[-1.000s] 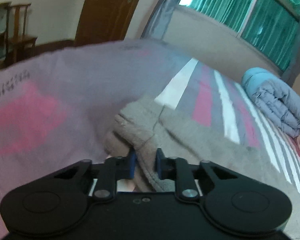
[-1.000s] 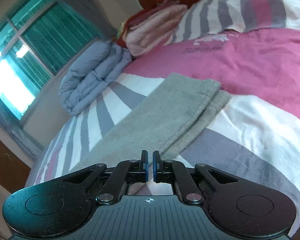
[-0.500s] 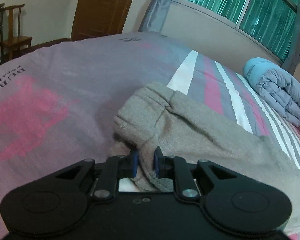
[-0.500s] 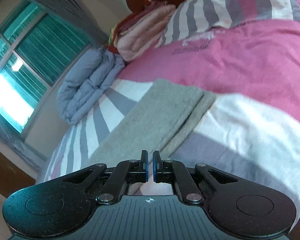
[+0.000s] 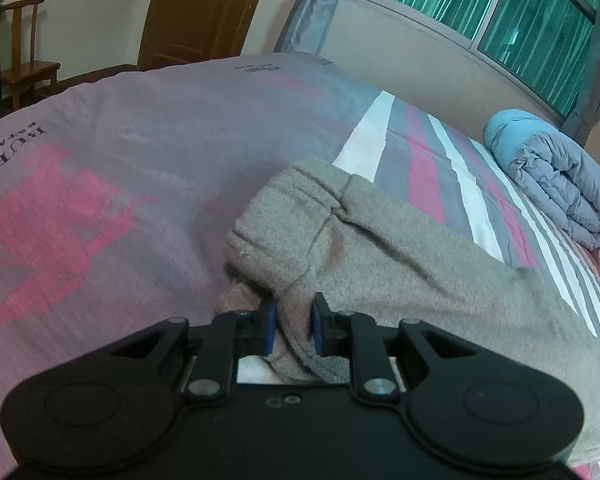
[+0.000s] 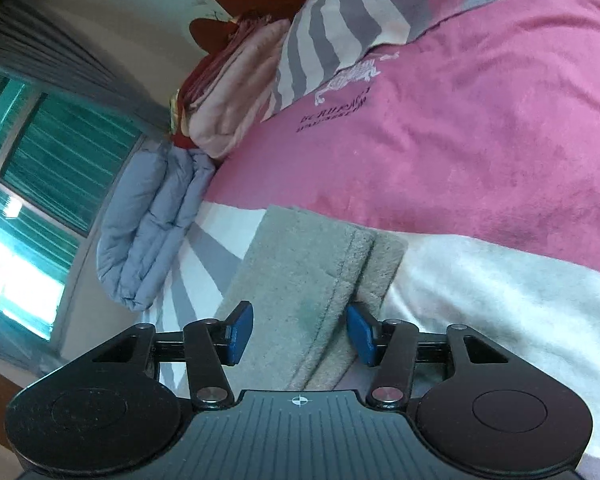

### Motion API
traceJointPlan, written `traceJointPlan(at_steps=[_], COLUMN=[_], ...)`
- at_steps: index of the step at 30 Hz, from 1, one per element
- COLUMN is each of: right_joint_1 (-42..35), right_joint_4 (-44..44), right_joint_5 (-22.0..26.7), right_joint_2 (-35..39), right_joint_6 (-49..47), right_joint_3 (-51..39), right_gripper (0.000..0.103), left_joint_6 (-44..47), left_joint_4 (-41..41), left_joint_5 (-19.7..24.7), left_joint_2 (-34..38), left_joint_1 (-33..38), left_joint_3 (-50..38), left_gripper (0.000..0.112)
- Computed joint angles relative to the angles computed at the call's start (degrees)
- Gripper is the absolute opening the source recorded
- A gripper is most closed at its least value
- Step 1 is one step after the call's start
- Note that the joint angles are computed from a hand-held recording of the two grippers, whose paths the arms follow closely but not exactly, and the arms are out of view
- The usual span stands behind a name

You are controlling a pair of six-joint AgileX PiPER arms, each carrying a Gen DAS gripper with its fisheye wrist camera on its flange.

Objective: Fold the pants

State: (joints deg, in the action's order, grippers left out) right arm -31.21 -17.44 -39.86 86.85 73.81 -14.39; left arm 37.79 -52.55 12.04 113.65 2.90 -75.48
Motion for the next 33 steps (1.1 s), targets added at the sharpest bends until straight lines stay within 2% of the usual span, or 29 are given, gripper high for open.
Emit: traceJointPlan(at_steps=[1,3,5,6,7,9,11,12,13,15,16,17,19,20,25,28,30,33], right_joint_1=[-0.96,-3.39,-4.98,-5.55,-5.44,-3.11,-4.17,-5.52,-5.58,-3.5,-3.34,-3.03,-3.13,-3.72,-2.71,-2.12,-1.77,-2.85], right_joint_4=[-1.98,-9.79,-12.2,-9.97,-8.1,-2.49,-4.43,-5.67,-4.63,-0.28,1.26,2.32,-0.27,-3.22,-1.78,-1.6,-2.35,-3.84], right_joint_5=[1.19,6.14,5.74,2.37,1.3,3.05,2.6,-0.6,-1.98,-1.41,-3.54,-3.37,2.76,4.14,3.92,4.43,6.9,6.75], right_joint_2=[0.89,2.11,1.29,-0.37,-3.15,-5.81,0.39,3.2,3.72,0.46,-1.02,-2.17,-0.44,1.27,-0.82,-0.61,0.62,-0.48], right_joint_6=[1.41,6.91,6.78,4.18,2.04,-3.06,-1.76,-0.71,-1.93,-5.1,-6.46,-7.56,-7.73,-5.7,-8.82,-8.54,-6.93,-3.49], right_joint_3=[-1.25,-5.05,-5.37,-3.39,-1.6,0.52,0.07,0.51,0.84,1.81,2.99,3.28,0.16,-0.99,-0.04,-0.91,-2.78,-2.76], right_gripper=[0.043,0.004,0.004,0.003,0.003,0.003,0.003,0.003,0.003,0.003,0.004,0.003,0.003,0.003,0.004,0.004,0.003,0.004], left_joint_6=[-1.7,-5.73,-8.42,-8.78,-8.69,-8.09,-9.21,-10.55,-11.77,-11.38,-10.53,-9.89,-9.61,-10.34,-9.68,-7.62,-4.01,3.33], left_joint_4=[1.52,5.55,8.42,9.06,9.14,8.29,9.2,10.56,11.94,12.2,11.63,10.97,10.05,10.62,10.46,9.01,4.89,-1.9], left_joint_5=[0.35,1.34,2.12,2.28,2.31,2.28,2.51,2.95,3.6,4.66,4.8,4.67,4.43,4.37,4.79,3.32,1.69,-0.01], left_joint_2=[0.18,0.59,0.78,0.8,0.85,0.92,0.98,1.01,1.05,1.29,1.42,1.45,1.47,1.41,1.1,0.22,-1.13,-2.67], left_joint_1=[0.03,0.08,0.08,0.05,0.04,0.11,0.07,0.09,0.15,0.47,0.56,0.57,0.58,0.43,0.59,0.27,0.0,-0.04], left_joint_3=[-0.43,-1.63,-2.37,-2.5,-2.55,-2.48,-2.66,-3.03,-3.52,-4.31,-4.4,-4.25,-4.02,-4.0,-3.87,-2.28,-0.29,2.3], left_gripper=[0.011,0.011,0.012,0.012,0.012,0.012,0.012,0.012,0.012,0.012,0.013,0.013,0.013,0.013,0.013,0.013,0.01,0.01])
